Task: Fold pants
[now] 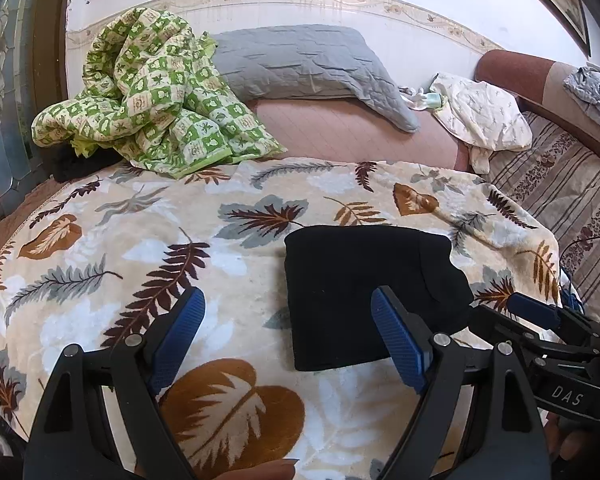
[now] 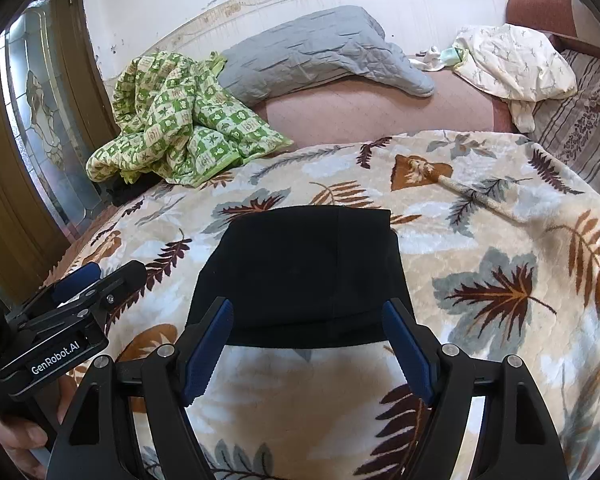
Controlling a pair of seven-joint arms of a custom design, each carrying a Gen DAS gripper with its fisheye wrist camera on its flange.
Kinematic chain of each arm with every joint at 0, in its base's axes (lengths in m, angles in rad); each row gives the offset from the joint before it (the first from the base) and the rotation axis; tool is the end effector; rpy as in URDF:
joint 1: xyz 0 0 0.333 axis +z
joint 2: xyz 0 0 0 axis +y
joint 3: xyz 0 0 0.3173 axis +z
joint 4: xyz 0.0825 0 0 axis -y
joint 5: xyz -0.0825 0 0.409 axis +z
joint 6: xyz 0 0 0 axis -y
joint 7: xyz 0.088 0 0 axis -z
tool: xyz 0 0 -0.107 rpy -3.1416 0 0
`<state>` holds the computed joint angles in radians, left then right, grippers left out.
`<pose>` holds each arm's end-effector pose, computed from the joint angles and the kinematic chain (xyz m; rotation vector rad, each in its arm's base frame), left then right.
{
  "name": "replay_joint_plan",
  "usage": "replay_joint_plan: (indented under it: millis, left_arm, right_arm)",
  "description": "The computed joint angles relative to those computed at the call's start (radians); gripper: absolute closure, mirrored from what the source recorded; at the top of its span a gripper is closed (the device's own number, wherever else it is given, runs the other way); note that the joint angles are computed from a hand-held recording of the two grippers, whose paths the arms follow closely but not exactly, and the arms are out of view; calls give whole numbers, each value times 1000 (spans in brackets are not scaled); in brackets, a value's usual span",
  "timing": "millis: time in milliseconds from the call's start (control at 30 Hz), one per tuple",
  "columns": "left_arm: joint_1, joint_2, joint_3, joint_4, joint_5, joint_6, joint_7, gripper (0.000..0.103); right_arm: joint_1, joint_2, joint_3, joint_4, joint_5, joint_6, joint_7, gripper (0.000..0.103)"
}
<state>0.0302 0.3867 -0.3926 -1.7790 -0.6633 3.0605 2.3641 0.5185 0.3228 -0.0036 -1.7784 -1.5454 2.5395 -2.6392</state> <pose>0.6890 -0.1730 0.4336 -1.3384 2.0619 -1.1217 0.5969 0.3516 0.4024 -1.2232 1.7722 -0.9451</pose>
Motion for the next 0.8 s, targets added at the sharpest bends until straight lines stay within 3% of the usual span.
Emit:
replay_joint_plan:
  millis: [533,600,700,800]
  left_arm:
    - [0,5,-3,1,8,-1,2,17]
    - [9,5,-14,0,1,2,14,17]
    - [73,16,-95,-1,-62,14,104,17]
    - [87,12,-106,2,-95,-7,141,17]
  right_arm:
    - [-2,14,-4,7,8,14,-6,24]
    - [-1,15,-6,7,9,16,-7,24]
    - [1,13,-8,5,2,16,-1,24]
    - [2,2,-7,-8,-2,6,11,24]
